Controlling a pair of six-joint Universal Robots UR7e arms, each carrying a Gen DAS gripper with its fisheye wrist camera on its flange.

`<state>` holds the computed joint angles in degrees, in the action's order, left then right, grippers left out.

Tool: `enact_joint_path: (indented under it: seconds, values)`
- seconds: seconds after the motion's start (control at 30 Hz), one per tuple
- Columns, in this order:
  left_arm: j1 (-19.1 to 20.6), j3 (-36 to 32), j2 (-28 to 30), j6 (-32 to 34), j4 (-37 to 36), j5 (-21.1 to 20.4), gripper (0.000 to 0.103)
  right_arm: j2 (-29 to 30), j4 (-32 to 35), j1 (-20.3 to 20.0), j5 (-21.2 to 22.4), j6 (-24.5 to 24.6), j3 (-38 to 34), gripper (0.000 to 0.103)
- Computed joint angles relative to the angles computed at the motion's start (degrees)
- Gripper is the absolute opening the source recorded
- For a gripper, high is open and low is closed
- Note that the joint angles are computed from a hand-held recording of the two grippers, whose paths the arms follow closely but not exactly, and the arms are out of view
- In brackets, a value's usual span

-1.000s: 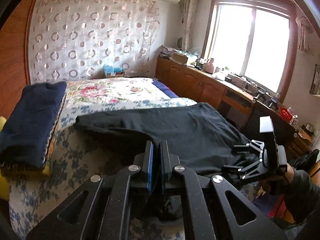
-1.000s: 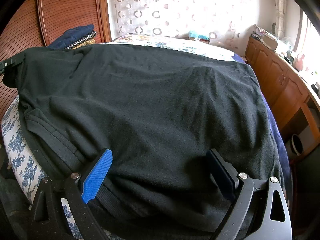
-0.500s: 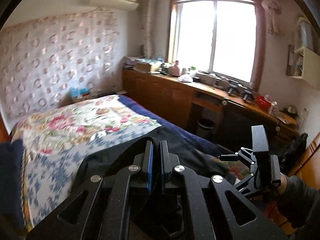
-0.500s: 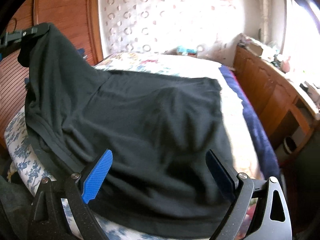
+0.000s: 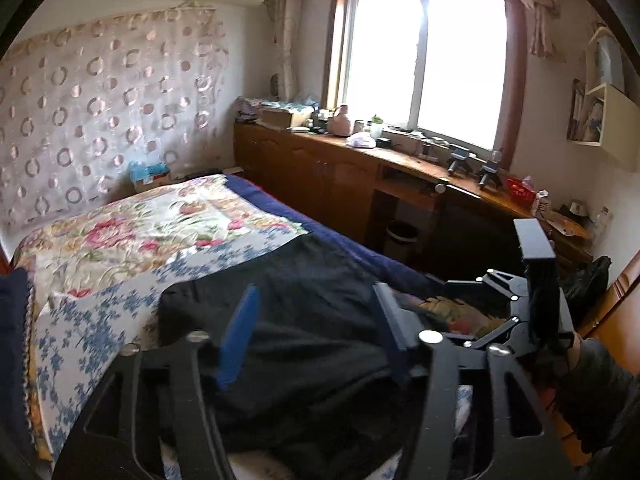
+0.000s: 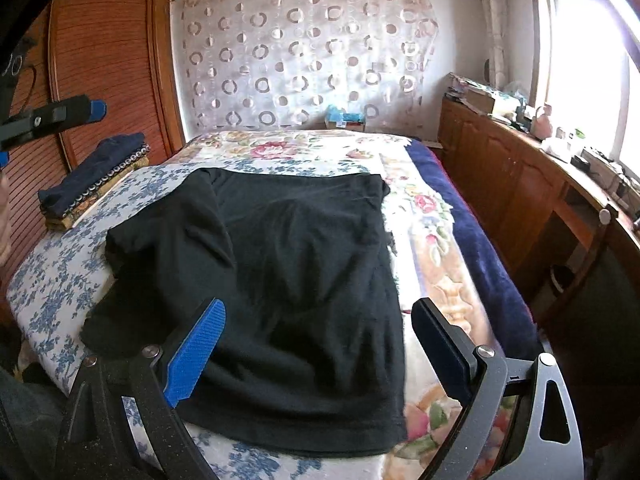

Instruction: Fold small clothes

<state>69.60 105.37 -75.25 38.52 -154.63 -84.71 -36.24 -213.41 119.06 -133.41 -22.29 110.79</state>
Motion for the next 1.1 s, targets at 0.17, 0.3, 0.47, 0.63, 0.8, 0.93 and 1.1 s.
enact_joint_path:
  seconds: [0.17, 0.3, 0.47, 0.63, 0.8, 0.93, 1.1]
  values:
    - [2.9, 1.5, -1.1, 0.0, -3.1, 2.2, 0.077, 1.4, 3.2, -0.9, 3.6, -0.5, -2.5, 0.095]
    - [5.0, 2.5, -1.7, -0.2, -5.2, 4.0, 0.077, 2.4, 6.4, -1.3, 6.3, -0.9, -4.1, 0.095]
    - [7.0, 2.7, -1.4, -1.0, -6.7, 5.9, 0.077, 3.6, 11.1, -2.0, 7.1, -1.5, -7.0, 0.091]
    - [8.1, 3.0, -1.2, -1.5, -8.2, 6.9, 0.077, 2.3, 15.1, -2.9, 7.9, -0.7, -7.2, 0.084]
    - [8.8, 3.3, -1.1, -1.2, -9.1, 7.6, 0.077, 3.0, 17.8, -3.5, 8.4, -0.5, -8.9, 0.072]
    - [9.2, 3.3, -1.2, -1.0, -8.9, 7.4, 0.077, 2.8, 19.4, -4.1, 10.6, -0.6, -9.1, 0.030]
    - [9.5, 3.3, -1.0, -1.0, -9.4, 7.3, 0.077, 2.9, 16.2, -3.3, 12.1, -1.5, -8.3, 0.015]
